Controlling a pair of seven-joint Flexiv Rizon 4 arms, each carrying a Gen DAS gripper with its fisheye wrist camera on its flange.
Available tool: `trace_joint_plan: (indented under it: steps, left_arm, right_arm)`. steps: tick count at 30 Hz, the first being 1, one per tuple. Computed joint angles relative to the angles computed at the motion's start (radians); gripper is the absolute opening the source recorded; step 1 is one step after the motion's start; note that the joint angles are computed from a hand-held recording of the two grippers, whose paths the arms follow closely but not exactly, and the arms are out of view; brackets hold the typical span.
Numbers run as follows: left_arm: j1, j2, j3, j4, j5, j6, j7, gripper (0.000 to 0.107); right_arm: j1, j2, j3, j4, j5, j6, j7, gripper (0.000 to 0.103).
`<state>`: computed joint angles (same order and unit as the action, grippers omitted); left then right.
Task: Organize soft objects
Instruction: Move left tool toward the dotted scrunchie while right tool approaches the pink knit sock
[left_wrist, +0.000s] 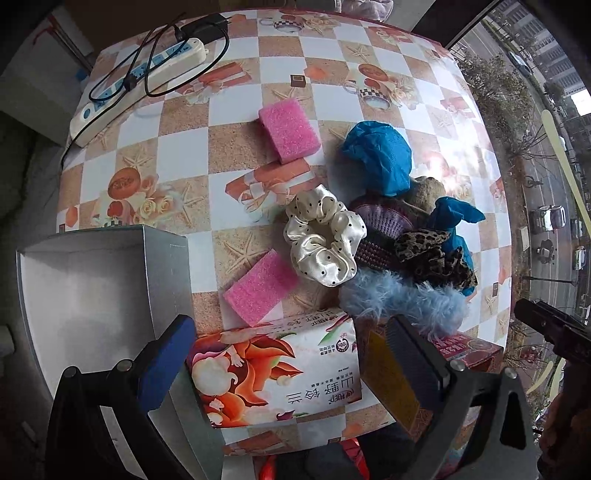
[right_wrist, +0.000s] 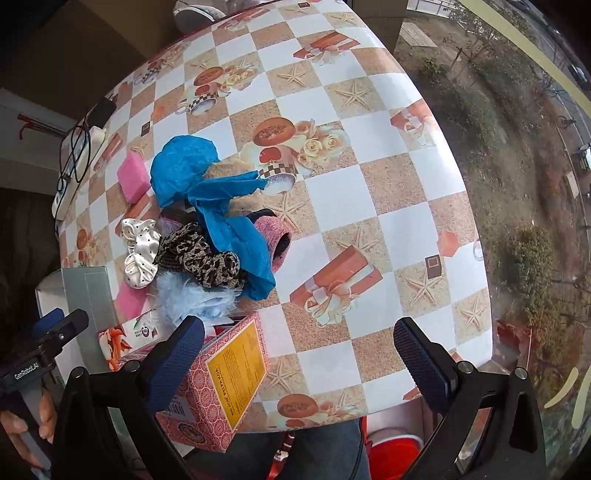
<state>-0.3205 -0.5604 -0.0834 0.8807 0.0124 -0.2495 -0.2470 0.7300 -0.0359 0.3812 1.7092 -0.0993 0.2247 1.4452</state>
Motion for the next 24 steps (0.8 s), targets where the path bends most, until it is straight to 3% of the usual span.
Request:
trace_joint_plan:
  steps: [11,24]
  left_arm:
    - [-0.056,0.025,0.006,0.103,0.076,0.092,-0.058,0.103]
    - [-0.116,0.007,0.003,0.163,0.133,0.177,-0.132,0.103]
  right_arm:
    - [-0.027,0.051,0.017,0.148,0.003,0.202,-0.009,0.103]
    - [-0.036,0.121,0.055,0.302,0.041,0.314,0.176,0.103]
